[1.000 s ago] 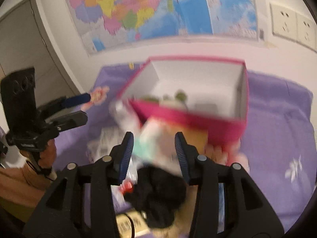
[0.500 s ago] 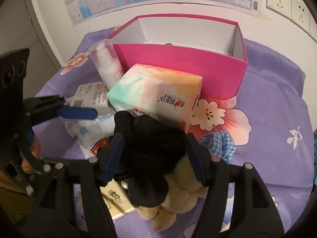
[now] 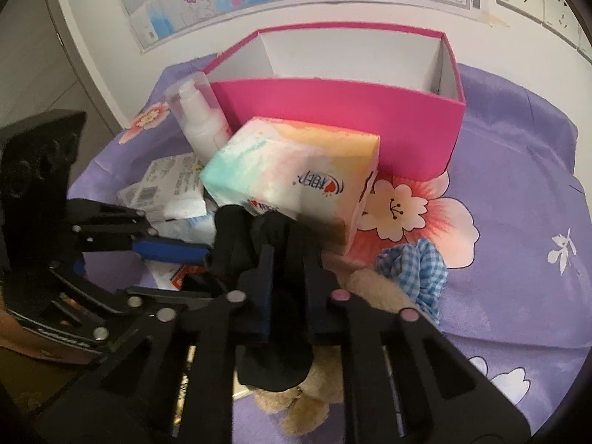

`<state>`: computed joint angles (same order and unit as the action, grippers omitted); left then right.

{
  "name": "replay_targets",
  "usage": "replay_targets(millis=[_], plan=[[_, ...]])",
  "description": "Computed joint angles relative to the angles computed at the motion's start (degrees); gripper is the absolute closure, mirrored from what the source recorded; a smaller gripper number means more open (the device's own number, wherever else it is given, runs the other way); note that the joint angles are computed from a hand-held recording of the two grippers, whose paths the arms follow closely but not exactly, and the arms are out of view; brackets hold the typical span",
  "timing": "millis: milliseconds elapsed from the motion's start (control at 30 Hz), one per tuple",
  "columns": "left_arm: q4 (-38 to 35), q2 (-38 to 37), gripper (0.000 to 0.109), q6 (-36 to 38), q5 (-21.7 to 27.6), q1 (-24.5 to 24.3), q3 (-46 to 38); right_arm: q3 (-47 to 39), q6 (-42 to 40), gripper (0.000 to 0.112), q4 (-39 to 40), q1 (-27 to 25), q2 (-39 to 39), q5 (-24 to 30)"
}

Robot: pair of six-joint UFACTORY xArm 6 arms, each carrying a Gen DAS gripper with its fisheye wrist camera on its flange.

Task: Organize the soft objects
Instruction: 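Grasp the black cloth with the right tool and drop it into the pink box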

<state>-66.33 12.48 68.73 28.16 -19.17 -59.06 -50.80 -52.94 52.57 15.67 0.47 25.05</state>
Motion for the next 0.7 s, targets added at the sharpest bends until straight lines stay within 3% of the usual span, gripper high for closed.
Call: replay_targets(millis=[100, 400, 700], plan=[[-0.64, -0.42, 0.086, 0.61, -0.15, -0.30, 0.10, 0.97, -2.47, 0.104, 2.79, -0.04, -2.06, 0.17], [-5.90, -2.33, 0.087, 3.67, 0.26, -0.73, -0.98, 0.42, -9.30, 0.106, 10.96, -0.85, -6.89, 2.81], [-8.19, -1.11, 0.087, 4.70, -3.41, -0.83, -8.12, -7.70, -12.72, 0.106, 14.37, -1.47, -4.60, 1.74]])
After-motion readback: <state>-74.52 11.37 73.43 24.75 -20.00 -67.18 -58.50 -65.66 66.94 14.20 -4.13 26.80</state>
